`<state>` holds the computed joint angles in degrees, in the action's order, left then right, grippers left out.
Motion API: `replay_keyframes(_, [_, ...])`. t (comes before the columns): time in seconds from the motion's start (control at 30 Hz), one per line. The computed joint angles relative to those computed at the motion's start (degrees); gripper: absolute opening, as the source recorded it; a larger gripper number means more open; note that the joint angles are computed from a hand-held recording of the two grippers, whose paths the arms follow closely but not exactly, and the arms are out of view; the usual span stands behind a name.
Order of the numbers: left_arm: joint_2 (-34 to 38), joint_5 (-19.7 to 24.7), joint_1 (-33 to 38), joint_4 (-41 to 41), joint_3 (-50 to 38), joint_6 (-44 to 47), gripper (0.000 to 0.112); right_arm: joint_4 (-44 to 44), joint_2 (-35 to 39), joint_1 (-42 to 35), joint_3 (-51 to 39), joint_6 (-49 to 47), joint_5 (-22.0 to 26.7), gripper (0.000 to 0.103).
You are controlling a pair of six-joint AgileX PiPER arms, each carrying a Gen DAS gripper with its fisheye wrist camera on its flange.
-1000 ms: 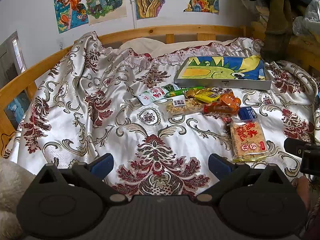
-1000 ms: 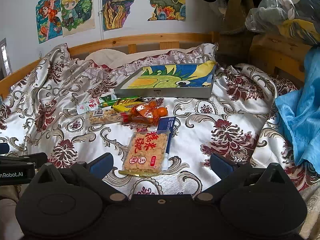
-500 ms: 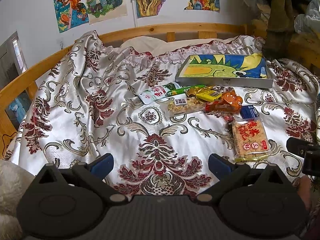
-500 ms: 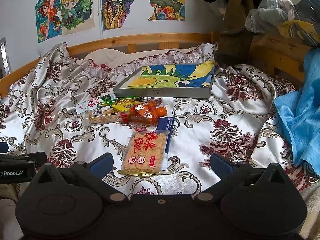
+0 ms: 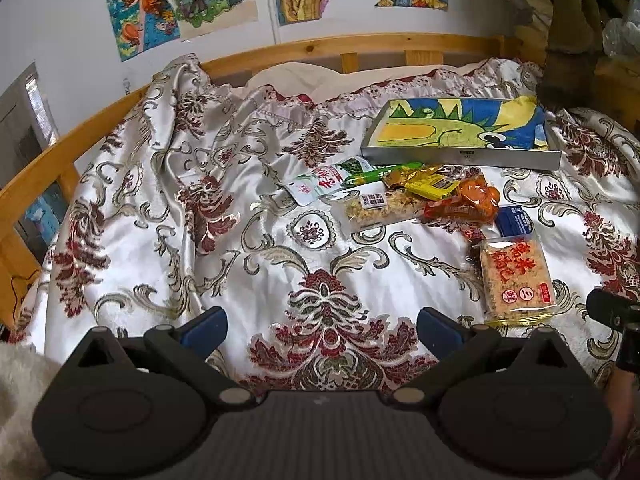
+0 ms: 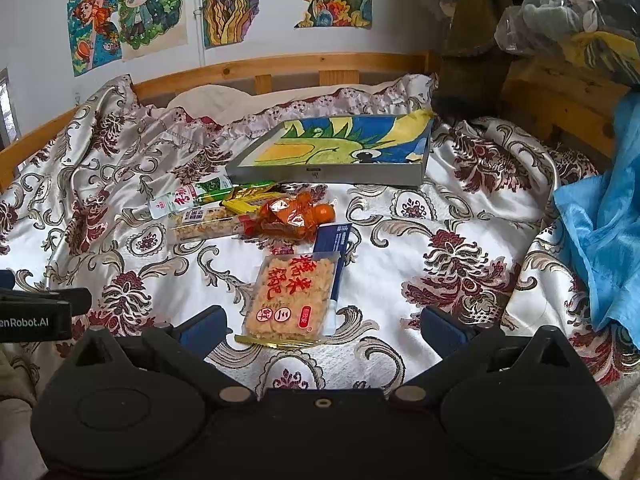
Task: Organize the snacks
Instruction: 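Grasp the red-lettered rice-cracker pack with the right tool while the left tool grasps the nut bar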
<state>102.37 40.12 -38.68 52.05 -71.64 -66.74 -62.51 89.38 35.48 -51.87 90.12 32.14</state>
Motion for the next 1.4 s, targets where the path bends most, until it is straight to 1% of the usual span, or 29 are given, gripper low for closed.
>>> replay_keyframes(0.13, [1.2, -0.3, 1.5, -4.0, -4.0, 7.1, 0.103, 1.4, -0.2, -1.7, -0.3, -2.6, -2.5, 0.102])
replay_keyframes(0.3, [4.9, 1.1, 3.5, -8.5, -11.8, 15.0, 0.103, 3.0, 1.3, -3.0, -2.8, -5.9, -2.9, 0.103])
replay_keyframes(0.4, [6.9, 1.6, 4.8, -11.2, -16.2, 20.0, 0.103, 5.5, 2.3, -4.3, -4.8, -9.7, -3.3, 0.103])
replay_keyframes(0.47, [8.2, 2.4, 5.3, -12.2, -19.0, 21.6, 0.103, 7.1, 3.0, -4.9, -6.1, -12.2, -3.1, 0.102])
replay_keyframes(0.57, [9.6, 1.3, 6.4, -14.5, -21.8, 25.3, 0.103, 8.0, 4.1, -4.8, -8.0, -14.0, -1.2, 0.103])
replay_keyframes(0.67, [10.9, -0.5, 7.6, -17.8, -24.2, 30.7, 0.103, 9.5, 6.1, -4.3, -11.1, -16.5, 2.3, 0.103])
replay_keyframes(0.77, [12.4, -1.8, 9.6, -23.8, -26.5, 36.0, 0.103, 11.7, 9.0, -3.6, -15.6, -20.0, 6.2, 0.102])
replay_keyframes(0.87, [13.5, -3.3, 11.4, -28.6, -27.6, 41.7, 0.103, 13.2, 12.3, -3.0, -20.5, -22.1, 8.7, 0.102])
replay_keyframes(0.97, [15.2, -3.2, 12.7, -29.9, -30.0, 44.7, 0.103, 14.8, 16.0, -2.7, -26.2, -26.0, 11.2, 0.102])
replay_keyframes(1.03, [16.7, -2.0, 13.9, -31.7, -32.9, 46.3, 0.103, 16.8, 18.8, -2.9, -30.8, -29.9, 13.2, 0.102])
replay_keyframes(1.1, [17.3, -2.9, 15.2, -33.2, -33.3, 46.7, 0.103, 19.9, 21.6, -3.3, -35.8, -34.0, 15.3, 0.102])
replay_keyframes(1.17, [18.4, -3.1, 16.2, -33.5, -34.4, 46.3, 0.103, 24.2, 24.5, -4.2, -41.0, -38.4, 17.4, 0.102])
replay_keyframes(1.23, [19.5, -4.4, 17.2, -33.0, -35.2, 46.1, 0.103, 28.3, 27.3, -5.1, -45.9, -40.9, 19.2, 0.102])
replay_keyframes(1.3, [20.5, -6.7, 18.1, -31.6, -35.2, 46.5, 0.103, 31.3, 28.6, -6.1, -47.1, -43.0, 17.2, 0.102])
replay_keyframes(1.33, [21.1, -8.3, 18.7, -31.2, -35.1, 47.4, 0.103, 31.3, 29.0, -6.2, -46.9, -43.3, 16.3, 0.102])
replay_keyframes(1.4, [22.7, -9.4, 19.4, -31.1, -36.3, 49.0, 0.103, 30.2, 30.3, -6.3, -46.1, -43.3, 14.7, 0.102])
